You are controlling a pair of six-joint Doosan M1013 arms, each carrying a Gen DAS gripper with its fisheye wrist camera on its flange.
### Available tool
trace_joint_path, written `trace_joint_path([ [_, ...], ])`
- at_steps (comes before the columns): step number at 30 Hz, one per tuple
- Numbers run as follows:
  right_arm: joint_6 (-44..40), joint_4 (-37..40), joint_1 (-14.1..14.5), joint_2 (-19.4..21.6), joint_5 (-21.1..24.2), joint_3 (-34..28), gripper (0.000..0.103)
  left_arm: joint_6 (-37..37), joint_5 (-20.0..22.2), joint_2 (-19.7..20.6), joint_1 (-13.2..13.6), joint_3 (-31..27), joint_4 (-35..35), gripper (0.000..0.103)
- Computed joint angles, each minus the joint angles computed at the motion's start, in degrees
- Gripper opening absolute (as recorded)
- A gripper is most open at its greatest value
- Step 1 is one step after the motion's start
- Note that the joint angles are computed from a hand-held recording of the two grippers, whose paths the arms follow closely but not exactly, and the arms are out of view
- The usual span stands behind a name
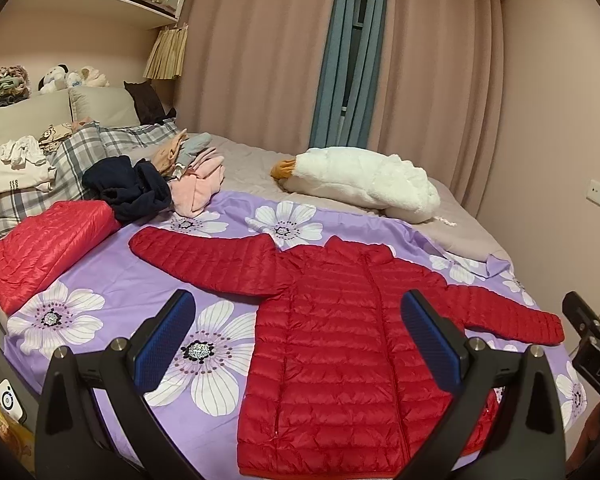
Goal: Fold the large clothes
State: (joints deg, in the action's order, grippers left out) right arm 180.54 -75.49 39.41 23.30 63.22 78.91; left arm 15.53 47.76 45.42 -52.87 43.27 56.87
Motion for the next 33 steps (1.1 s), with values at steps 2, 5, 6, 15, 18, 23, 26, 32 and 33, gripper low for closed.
trace_joint_path([
  [2, -0.09, 0.13, -0.05, -0.07, -0.44, 0.08, 0.103, 0.17, -0.16, -0.10, 0.01, 0.13, -0.12, 0.103],
  [5, -0.86, 0.88, -0.20, 0.13, -0.48, -0.25, 0.103, -0.08, 0.11, -0.07, -0.02, 0.02, 0.14, 0.103],
  [6, -1.15, 1.08, -0.20, 0.25, -0.22, -0.41, 0.103, -0.12, 0.20, -0.08, -0.02, 0.03, 0.24, 0.103],
  [15, -0.93, 0.89, -0.20, 0.18, -0.47, -0.21, 0.103, -0.09, 0.43, -0.04, 0.16, 0.07, -0.10, 0.103],
  [18, -1.70, 1.39, -0.26, 0.44, 0.02, -0.57, 0.103, 0.16, 0.84, 0.12, 0.08, -0.10, 0.27, 0.103],
  [23, -1.11, 1.83, -0.56, 0.16, -1.17, -0.22, 0.103, 1.28, 1.31, 0.47, 0.25, -0.72, -0.52, 0.103],
  [26, -0.69, 1.98, -0.67, -0.09, -1.71, 0.18, 0.103, 0.31, 1.05, 0.35, 0.29, -0.41, -0.07, 0.103],
  [32, 0.71, 0.83, -0.85, -0.31, -2.66, 0.85, 0.103, -0.09, 0.58, 0.28, 0.34, -0.20, 0.19, 0.103],
  [33, 1.04, 0.87, -0.99, -0.40, -3.16, 1.01, 0.103, 0.00, 0.54, 0.35, 0.36, -0.33, -0.01, 0.103],
])
